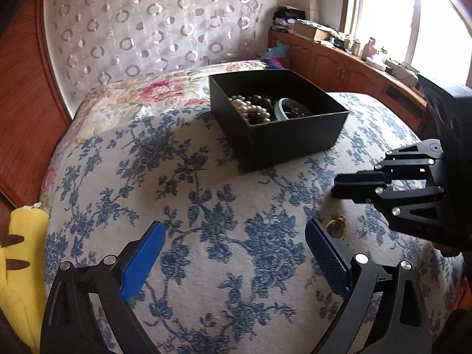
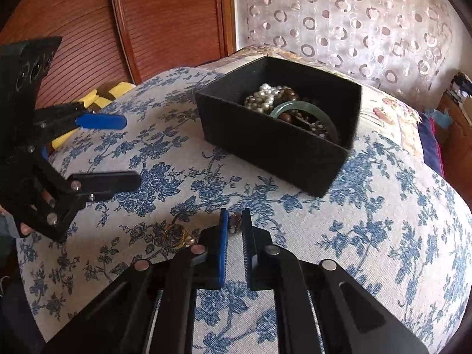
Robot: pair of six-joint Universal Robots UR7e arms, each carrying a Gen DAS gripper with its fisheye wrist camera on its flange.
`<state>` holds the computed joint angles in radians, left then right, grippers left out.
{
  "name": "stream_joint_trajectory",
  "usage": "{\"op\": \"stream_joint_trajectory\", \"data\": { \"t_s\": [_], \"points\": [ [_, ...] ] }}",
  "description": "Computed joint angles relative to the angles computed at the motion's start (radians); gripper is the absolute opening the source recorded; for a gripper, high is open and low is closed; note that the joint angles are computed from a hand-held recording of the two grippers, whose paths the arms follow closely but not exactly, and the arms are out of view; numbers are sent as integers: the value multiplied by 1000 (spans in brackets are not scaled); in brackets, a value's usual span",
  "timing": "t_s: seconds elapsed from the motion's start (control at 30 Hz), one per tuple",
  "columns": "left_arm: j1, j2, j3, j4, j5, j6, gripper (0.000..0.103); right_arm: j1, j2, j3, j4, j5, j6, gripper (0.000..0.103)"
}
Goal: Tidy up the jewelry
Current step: 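Grasp the gold ring with the left tool while the right grasps the small earring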
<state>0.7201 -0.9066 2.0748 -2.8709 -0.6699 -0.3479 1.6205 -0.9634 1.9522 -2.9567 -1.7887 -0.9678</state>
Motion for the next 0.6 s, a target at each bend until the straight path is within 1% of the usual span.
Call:
{"op": "stream_joint_trajectory", "data": {
  "t_s": [0.37,0.6],
  "points": [
    [-23,58,-42,3,-61,26,92,-45,-89,50,-36,44,24,10],
    [-35,95,-73,18,-94,55,92,-69,-122,64,-44,62,31,10]
  ]
}}
